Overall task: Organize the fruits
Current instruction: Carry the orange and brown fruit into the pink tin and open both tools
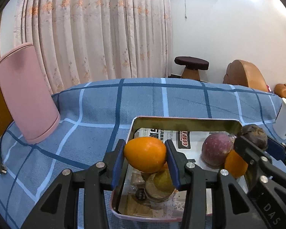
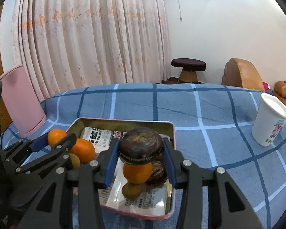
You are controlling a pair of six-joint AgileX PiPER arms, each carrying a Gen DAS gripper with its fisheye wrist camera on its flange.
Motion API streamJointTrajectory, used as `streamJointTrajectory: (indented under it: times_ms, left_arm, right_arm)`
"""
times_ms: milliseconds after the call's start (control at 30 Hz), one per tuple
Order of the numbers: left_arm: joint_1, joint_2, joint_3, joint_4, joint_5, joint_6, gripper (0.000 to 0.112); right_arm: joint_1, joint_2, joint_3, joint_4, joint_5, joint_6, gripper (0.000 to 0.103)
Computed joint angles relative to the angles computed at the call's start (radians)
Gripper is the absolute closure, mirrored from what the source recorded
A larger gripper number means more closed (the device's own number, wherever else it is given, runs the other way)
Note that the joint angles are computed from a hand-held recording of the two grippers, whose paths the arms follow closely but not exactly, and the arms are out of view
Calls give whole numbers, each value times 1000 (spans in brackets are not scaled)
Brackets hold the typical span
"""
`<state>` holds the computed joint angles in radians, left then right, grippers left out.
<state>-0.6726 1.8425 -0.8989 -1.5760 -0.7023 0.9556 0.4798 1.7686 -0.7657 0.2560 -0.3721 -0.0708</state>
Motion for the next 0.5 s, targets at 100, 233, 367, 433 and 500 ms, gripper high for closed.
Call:
streamJointTrajectory:
  times_ms: [100,233,367,433,500]
  left_arm:
    - [8,9,-13,-20,0,12,68]
    - [13,19,-20,-29,5,20,68]
    - [3,46,-40,-33,-36,39,68]
    - [10,41,-33,-26,-27,27,68]
    - [18,37,-29,-22,-17,14,68]
  right_arm:
    - [15,21,-35,51,19,-48,56]
    - [9,47,-74,43,51,-37,56]
    - [34,58,-74,186,25,-199,56]
    - [54,70,-79,281,4,-307,56]
    - [72,79,-79,340,-25,-380,56]
